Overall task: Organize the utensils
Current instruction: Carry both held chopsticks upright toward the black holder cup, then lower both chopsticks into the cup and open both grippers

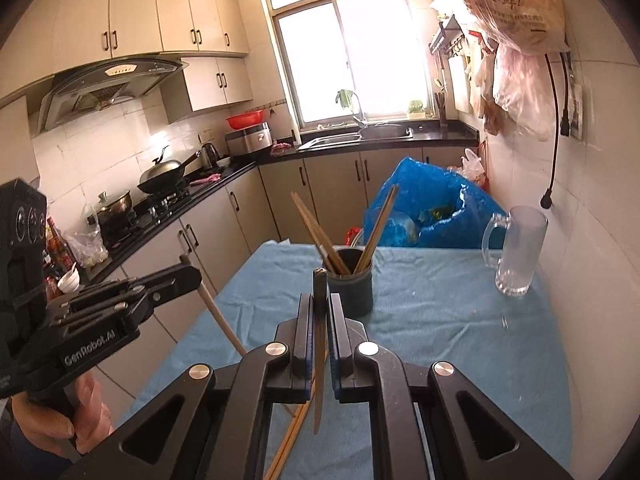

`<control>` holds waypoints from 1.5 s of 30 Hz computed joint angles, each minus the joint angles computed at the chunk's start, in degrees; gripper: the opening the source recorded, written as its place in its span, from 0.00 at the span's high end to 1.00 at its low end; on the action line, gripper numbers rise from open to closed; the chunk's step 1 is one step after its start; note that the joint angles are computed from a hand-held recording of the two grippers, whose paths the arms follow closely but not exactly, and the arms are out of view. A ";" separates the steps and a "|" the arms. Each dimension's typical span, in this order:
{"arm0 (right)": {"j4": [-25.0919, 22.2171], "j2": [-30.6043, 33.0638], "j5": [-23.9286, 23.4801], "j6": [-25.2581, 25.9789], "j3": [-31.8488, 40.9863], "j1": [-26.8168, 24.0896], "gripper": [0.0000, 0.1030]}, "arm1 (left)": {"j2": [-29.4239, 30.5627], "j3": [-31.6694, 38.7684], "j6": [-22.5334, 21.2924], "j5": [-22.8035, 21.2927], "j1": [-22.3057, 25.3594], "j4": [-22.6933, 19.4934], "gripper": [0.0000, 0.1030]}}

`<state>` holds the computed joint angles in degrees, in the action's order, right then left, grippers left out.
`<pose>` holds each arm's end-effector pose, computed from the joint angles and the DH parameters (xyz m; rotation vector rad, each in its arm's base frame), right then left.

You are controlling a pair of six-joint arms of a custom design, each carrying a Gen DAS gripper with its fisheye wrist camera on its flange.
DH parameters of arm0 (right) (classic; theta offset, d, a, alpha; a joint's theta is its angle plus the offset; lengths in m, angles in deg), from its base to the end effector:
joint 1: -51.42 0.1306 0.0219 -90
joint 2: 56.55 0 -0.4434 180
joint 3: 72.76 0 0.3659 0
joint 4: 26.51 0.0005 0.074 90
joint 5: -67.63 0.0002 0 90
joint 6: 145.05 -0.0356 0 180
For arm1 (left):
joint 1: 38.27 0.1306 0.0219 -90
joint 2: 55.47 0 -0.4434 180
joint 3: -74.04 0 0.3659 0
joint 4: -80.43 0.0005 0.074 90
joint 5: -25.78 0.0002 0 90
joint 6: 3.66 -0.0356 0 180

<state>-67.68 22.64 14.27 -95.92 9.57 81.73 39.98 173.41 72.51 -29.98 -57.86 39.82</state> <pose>0.3431 0.1754 0.5228 0.5209 2.0220 0.0297 0.4754 -0.1910 0.5351 0.9347 1.9598 -0.7142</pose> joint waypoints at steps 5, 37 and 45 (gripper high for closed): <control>-0.06 1.76 -1.18 4.33 4.11 -3.94 0.93 | 2.79 5.87 0.95 -1.46 -1.36 -0.22 0.93; 4.87 17.39 -17.50 9.02 15.91 -24.11 0.93 | 27.76 37.39 11.75 -8.30 -5.84 -5.99 0.93; 1.90 16.62 -18.00 8.67 15.42 -23.72 0.91 | 26.47 35.90 13.27 -7.32 -4.55 -5.97 0.56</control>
<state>-65.78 39.26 -3.73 -87.25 24.99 58.01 66.46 209.31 85.79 -37.30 -62.41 33.85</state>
